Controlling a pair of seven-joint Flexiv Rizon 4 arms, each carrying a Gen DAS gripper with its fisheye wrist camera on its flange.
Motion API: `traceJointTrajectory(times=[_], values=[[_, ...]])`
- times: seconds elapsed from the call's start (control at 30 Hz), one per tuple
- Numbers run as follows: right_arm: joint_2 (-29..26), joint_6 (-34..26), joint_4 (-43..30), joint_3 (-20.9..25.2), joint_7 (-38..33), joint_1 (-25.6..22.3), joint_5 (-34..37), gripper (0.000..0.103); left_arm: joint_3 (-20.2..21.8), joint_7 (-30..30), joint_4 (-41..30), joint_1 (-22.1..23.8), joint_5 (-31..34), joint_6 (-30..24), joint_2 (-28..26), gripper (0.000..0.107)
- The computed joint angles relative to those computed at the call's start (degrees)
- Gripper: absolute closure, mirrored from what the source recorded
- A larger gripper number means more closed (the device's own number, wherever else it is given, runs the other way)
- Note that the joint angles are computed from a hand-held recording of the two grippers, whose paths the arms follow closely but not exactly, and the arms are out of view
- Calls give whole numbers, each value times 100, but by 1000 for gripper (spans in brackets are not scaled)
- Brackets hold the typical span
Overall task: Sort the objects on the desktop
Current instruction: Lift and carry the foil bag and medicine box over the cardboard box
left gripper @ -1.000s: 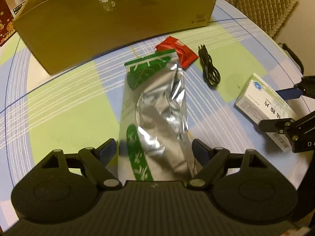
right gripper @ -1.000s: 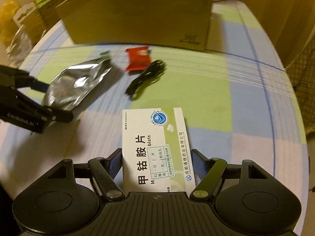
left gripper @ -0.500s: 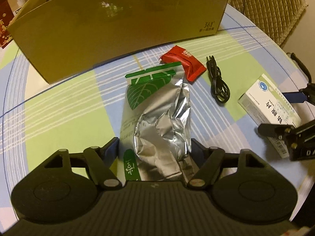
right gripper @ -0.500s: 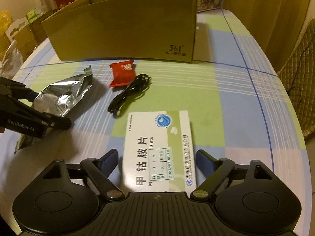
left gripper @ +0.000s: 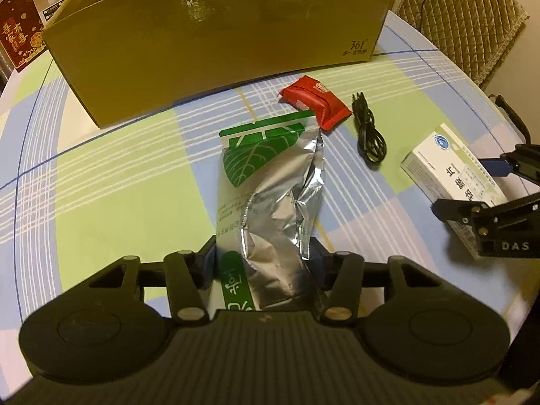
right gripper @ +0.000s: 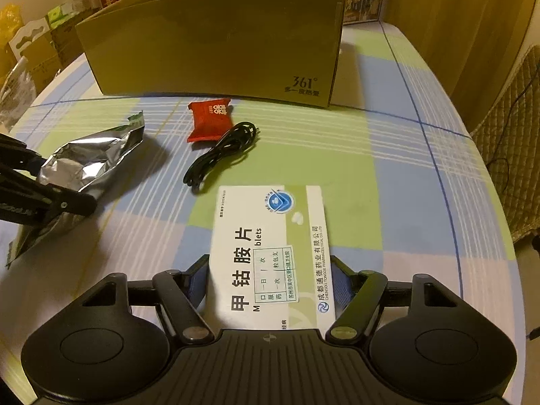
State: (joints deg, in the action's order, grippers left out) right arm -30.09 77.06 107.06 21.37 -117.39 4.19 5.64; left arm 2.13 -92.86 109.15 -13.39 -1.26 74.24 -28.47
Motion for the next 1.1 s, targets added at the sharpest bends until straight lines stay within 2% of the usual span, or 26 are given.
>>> traceJointTrajectory(times=[0.17, 0.43, 0.8, 1.1], values=[[104, 134, 73, 196, -131, -147, 135, 35, 41, -182, 189, -76, 22, 11, 177, 60], [523, -286, 29, 364, -253, -366, 790, 35, 101, -582, 450, -210, 167, 97, 547, 60], [1004, -698, -96, 10, -590, -153, 1472, 35, 200, -1134, 419, -360, 748, -111, 1021, 60], [1288, -872, -177, -171, -915, 52, 1880, 35, 130, -1435, 378, -293, 1144, -292, 1353, 60]])
